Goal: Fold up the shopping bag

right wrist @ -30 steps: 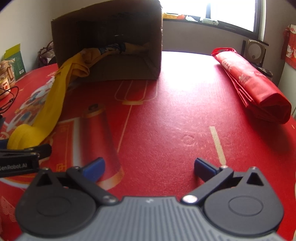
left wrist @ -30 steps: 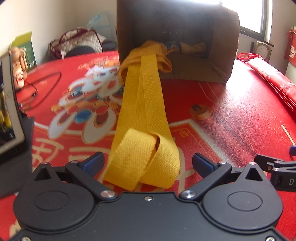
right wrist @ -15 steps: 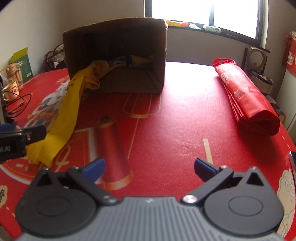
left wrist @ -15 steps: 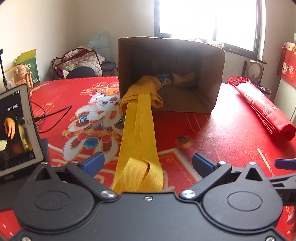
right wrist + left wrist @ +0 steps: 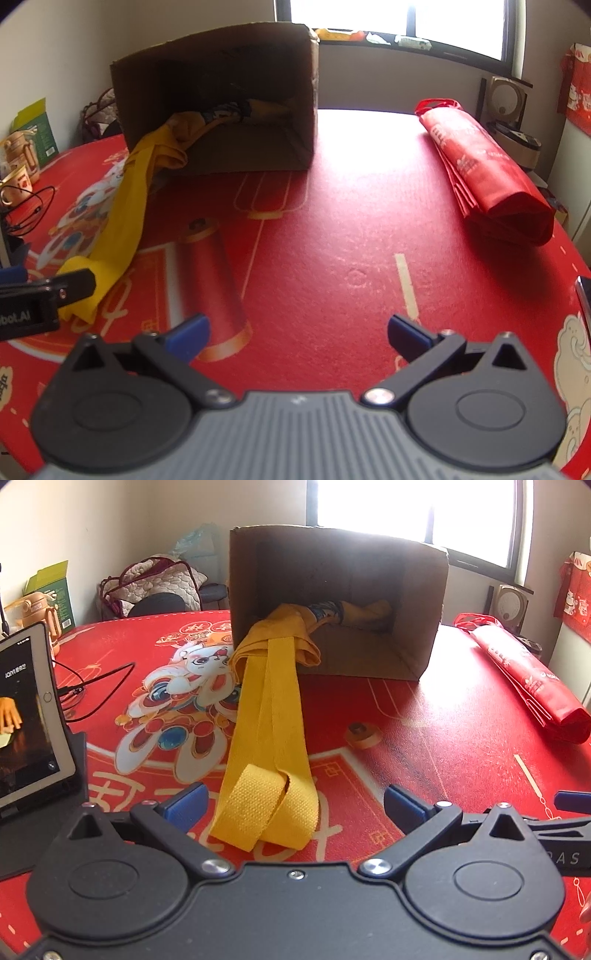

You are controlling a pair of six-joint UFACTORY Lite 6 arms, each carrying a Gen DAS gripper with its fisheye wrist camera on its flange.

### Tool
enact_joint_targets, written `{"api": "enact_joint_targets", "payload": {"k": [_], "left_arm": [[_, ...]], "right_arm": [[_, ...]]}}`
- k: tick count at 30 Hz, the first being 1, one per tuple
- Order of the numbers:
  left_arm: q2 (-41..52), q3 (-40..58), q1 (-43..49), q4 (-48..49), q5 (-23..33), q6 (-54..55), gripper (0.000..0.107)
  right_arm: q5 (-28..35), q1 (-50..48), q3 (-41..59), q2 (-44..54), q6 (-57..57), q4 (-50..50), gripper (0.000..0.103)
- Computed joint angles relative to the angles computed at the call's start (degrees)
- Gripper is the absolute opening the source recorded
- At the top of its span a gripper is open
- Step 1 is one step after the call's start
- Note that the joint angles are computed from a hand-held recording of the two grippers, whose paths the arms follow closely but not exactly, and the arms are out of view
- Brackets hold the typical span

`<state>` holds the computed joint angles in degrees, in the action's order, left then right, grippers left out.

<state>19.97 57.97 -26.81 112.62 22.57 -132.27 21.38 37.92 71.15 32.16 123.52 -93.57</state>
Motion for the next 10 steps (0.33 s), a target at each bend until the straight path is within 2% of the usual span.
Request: {"api": "enact_joint_targets", "payload": {"k": [10], "left_arm": [[0.5, -0.1, -0.3, 2.8, 0.8, -2.8, 0.103]], "right_arm": [[-0.1, -0.1, 0.9, 0.9, -0.9, 0.9, 0.102]]}}
